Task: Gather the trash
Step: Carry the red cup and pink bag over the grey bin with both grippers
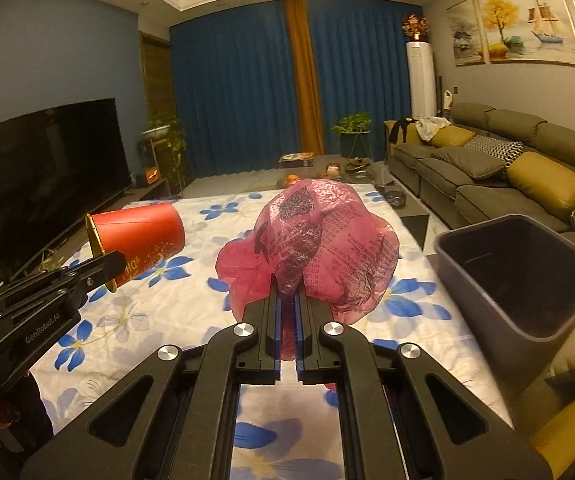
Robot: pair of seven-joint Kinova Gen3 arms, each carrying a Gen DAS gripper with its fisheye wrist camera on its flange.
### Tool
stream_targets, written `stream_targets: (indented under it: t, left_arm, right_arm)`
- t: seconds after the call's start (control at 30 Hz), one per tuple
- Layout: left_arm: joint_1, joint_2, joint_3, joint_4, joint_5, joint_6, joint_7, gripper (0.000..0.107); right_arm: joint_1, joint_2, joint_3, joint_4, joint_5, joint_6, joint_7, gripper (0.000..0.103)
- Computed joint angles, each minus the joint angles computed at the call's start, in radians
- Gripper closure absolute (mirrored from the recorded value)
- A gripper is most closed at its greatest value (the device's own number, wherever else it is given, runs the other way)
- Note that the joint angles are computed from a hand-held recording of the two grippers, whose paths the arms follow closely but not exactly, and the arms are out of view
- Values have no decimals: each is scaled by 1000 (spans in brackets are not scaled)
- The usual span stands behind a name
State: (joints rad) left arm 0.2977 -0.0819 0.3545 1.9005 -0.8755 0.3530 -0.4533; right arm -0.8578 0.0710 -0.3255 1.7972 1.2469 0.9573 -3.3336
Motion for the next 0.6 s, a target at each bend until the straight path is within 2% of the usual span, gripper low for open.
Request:
stream_targets:
  t: [0.13, 0.23, 0.43, 0.6]
  left_arm:
    - [36, 38, 18, -45, -56, 16, 36, 106]
    - [86, 68, 7, -77, -97, 28, 66, 106]
    - [189, 135, -31, -150, -143, 40, 82, 106]
    - [263, 184, -72, -210, -145, 35, 55, 106]
  right_arm:
    - [15, -38, -2, 35, 2, 14, -18, 97]
    - [32, -58, -13, 51, 2, 29, -24, 97]
    - [82, -108, -33, 93, 2, 47, -35, 97]
    - [132, -144, -44, 125, -2, 59, -51, 97]
